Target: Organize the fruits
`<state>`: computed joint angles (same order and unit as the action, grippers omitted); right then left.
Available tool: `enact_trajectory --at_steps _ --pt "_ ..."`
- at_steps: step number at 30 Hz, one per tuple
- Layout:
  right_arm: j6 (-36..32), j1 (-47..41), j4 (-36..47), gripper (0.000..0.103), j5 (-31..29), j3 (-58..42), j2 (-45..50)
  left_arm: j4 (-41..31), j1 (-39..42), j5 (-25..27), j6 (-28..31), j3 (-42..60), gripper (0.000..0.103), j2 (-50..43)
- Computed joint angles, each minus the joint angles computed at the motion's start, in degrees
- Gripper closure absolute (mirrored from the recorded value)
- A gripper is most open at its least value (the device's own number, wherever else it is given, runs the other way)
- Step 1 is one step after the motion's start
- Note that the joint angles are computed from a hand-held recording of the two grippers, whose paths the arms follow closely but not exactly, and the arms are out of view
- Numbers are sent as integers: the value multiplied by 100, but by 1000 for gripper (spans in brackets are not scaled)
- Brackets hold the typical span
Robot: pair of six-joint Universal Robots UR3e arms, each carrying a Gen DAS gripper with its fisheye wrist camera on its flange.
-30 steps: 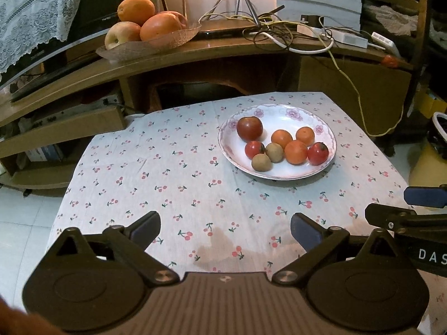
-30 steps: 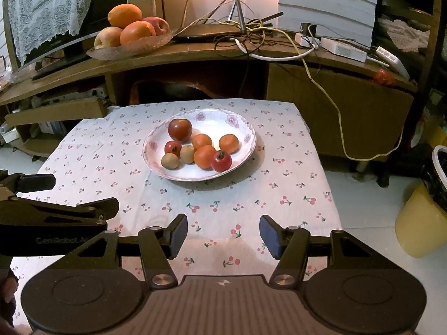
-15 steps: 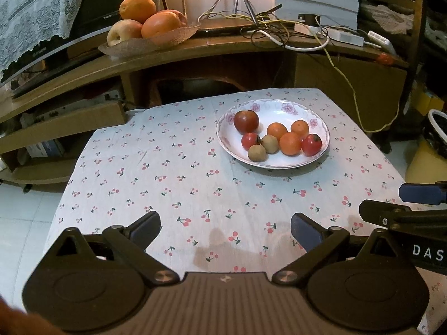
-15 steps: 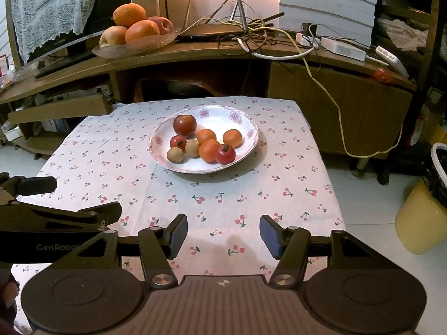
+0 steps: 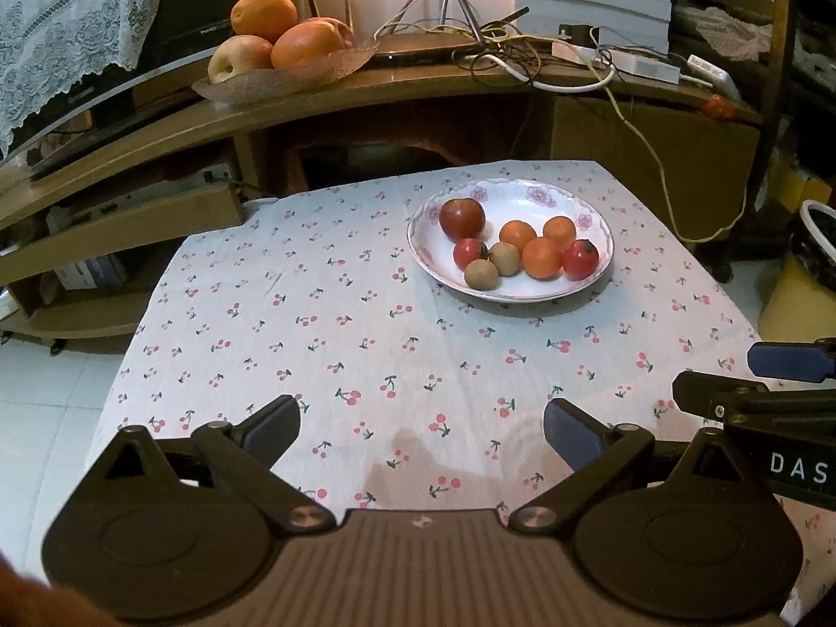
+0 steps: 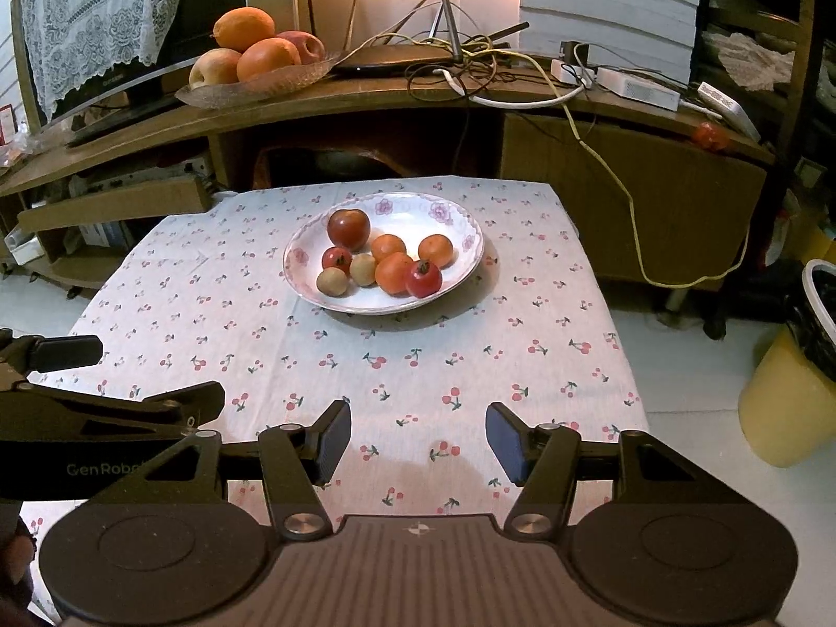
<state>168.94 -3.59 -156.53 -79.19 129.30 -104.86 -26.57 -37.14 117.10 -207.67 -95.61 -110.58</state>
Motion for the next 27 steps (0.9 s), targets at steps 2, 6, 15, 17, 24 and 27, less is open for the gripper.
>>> enact_trajectory --at_steps 2,6,15,17,24,27 --pt "-4 -7 28 44 -1 69 -85 -21 -14 7 -21 -17 0 17" --pt "-17 -8 64 44 -14 174 -218 -34 -30 2 -59 -73 0 59" --pt "1 41 191 44 -72 247 -380 -125 -124 61 -150 -172 0 151" --pt "-9 63 232 44 -93 270 -427 -151 -158 82 -174 -209 0 173" --pt "-14 109 356 44 -142 349 -587 -217 -212 71 -313 -348 0 282" --pt "-27 125 408 44 -168 415 -678 -239 -261 88 -368 -412 0 309"
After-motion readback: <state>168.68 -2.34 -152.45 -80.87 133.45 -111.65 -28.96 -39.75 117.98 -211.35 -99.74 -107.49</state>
